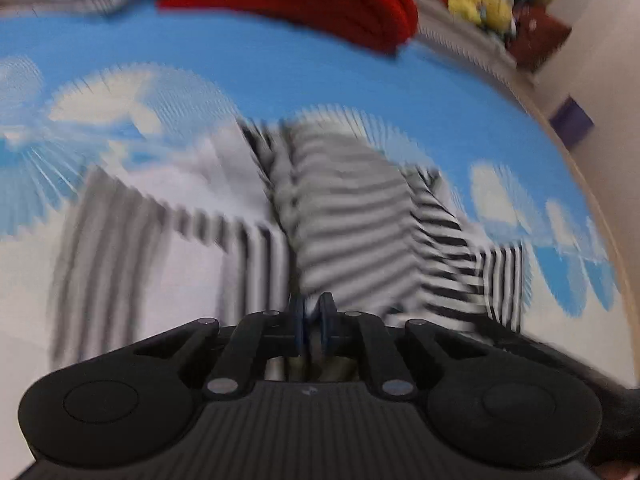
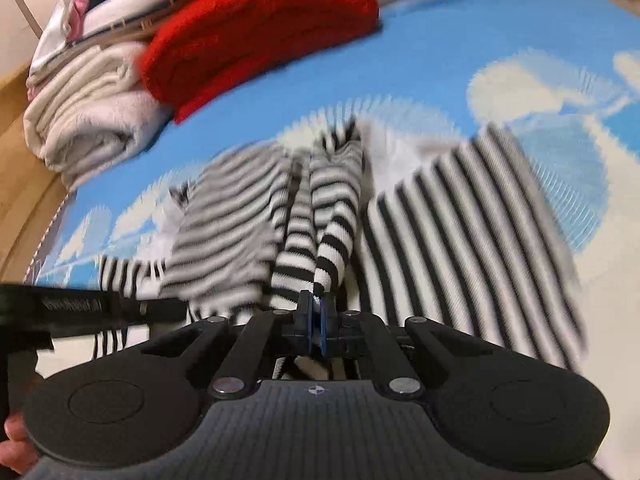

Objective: Fold small clothes

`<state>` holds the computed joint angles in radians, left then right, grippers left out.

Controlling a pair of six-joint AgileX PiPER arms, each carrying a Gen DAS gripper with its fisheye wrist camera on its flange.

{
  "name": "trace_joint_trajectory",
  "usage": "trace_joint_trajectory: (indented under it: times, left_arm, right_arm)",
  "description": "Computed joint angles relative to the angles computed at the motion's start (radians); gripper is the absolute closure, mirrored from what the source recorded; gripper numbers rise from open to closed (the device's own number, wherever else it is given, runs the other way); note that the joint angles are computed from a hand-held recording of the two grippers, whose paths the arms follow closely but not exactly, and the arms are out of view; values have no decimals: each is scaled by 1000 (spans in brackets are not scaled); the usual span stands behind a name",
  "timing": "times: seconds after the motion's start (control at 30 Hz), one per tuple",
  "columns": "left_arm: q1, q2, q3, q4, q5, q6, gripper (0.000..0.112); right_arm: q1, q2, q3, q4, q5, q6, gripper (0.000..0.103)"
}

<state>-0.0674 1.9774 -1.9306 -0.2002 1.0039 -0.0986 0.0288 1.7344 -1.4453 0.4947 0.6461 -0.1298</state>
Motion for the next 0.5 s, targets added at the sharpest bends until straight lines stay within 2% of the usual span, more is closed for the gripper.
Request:
trace_joint_trajectory:
  times: [0.07, 0.1, 0.13, 0.2, 0.27, 0.33, 0.4, 0.43, 0.5]
  left_arm:
    - [-5, -24, 59, 130, -63, -51, 103]
    - [7, -13, 63, 135, -59, -54, 103]
    - [27, 6, 58, 100, -35, -44, 103]
    - [80, 12, 87, -60, -31, 30, 101]
    - [106, 4, 110, -184, -41, 93, 89]
    - [105, -14, 122, -262, -53, 124, 51]
    - [85, -31, 128, -288, -73, 129, 32]
    - [67, -34, 121, -287, -83, 130, 30]
    - [43, -46, 129, -281, -91, 150, 30]
  right_arm:
    - [-1, -50, 24, -110, -50, 79, 100]
    - [-6, -53, 27, -152, -60, 109, 100]
    - [-17, -33, 15, -153, -41, 112, 100]
    - [-51, 22, -5, -45, 51, 58, 100]
    - [-62, 49, 3, 25, 92, 40, 99]
    - [-51, 34, 23, 11, 61, 60, 96]
    - [-57, 33, 33, 35, 45, 58, 96]
    - [-60, 32, 33, 36, 47, 67, 96]
    - [-63, 19, 31, -17, 54, 100, 88]
